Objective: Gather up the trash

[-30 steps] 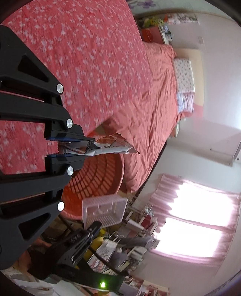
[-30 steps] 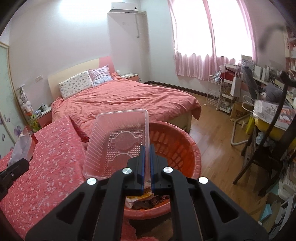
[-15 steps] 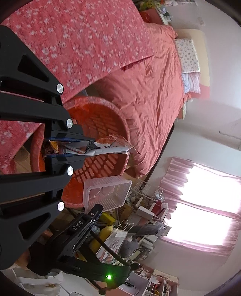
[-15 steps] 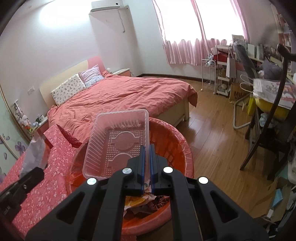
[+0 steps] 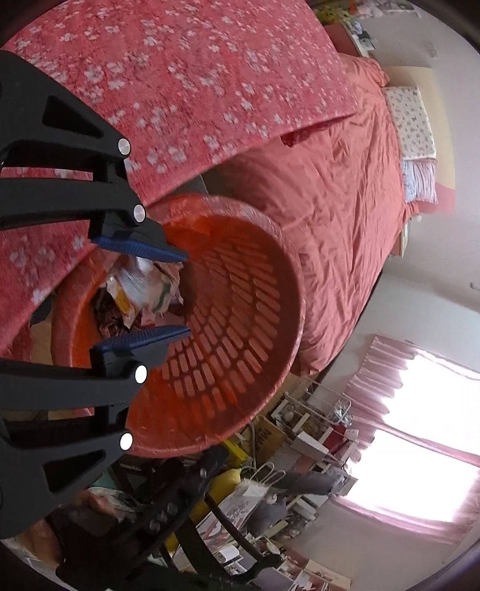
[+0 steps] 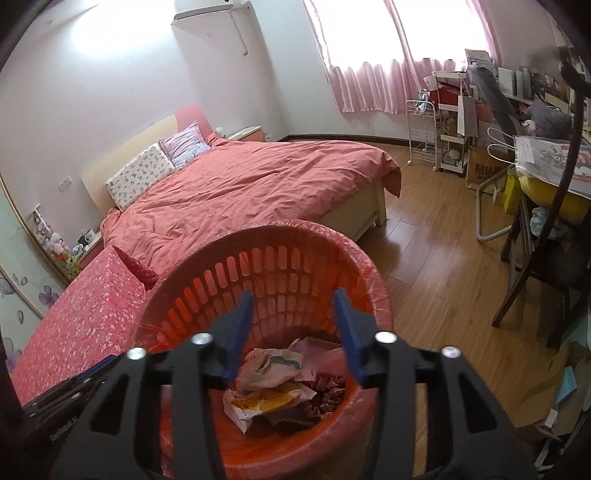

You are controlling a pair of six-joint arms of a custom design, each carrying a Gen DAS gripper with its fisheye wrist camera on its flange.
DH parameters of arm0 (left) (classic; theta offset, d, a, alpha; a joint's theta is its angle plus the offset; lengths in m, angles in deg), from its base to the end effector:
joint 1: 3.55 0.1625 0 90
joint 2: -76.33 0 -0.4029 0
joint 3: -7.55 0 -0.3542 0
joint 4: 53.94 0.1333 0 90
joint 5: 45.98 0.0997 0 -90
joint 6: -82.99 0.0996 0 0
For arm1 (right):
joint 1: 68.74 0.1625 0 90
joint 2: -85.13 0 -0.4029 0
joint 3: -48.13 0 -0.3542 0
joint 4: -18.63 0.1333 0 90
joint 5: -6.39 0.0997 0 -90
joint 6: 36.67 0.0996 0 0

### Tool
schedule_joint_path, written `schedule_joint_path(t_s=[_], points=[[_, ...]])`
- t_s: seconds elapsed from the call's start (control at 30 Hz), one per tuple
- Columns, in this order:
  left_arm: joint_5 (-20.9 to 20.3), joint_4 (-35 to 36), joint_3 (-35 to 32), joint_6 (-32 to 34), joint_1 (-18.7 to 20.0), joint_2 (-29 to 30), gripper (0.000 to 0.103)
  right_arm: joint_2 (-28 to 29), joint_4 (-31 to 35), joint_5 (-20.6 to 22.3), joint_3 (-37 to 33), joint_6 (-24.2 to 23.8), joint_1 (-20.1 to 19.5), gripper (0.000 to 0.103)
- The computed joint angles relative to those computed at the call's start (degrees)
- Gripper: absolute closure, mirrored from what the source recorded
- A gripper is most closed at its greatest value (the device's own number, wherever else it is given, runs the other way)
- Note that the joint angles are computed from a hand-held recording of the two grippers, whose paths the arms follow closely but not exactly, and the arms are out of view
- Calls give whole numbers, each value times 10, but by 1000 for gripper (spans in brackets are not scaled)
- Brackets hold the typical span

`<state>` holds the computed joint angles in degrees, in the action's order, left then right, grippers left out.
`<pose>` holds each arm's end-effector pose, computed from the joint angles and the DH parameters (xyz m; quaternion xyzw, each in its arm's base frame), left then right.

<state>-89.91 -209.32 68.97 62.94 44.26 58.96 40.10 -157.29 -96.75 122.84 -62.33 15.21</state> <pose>-0.3566 -0.6987 0.0084 0.1026 0.9014 -0.3445 0.2412 0.0333 -0.7361 0.3011 0.0961 -0.8726 0.4228 0.2250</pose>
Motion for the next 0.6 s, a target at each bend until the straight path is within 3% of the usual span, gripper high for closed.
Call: schedule_joint_path(t_s=[0.3,0.4,0.5,0.6], points=[[54,-49,128,-41,-28,-76,59,-81,-95,27,132,-57,10,15],[118,-90,214,-62,-59,-117,50,-118,-155,36,203,-89,15,6],[188,-89,284,-109,-90,-151,39,-147,-183,36,256,-106,22,5],[246,-40,348,-198,-121,-186,28,-175,-232,42,320,-139,29,4]])
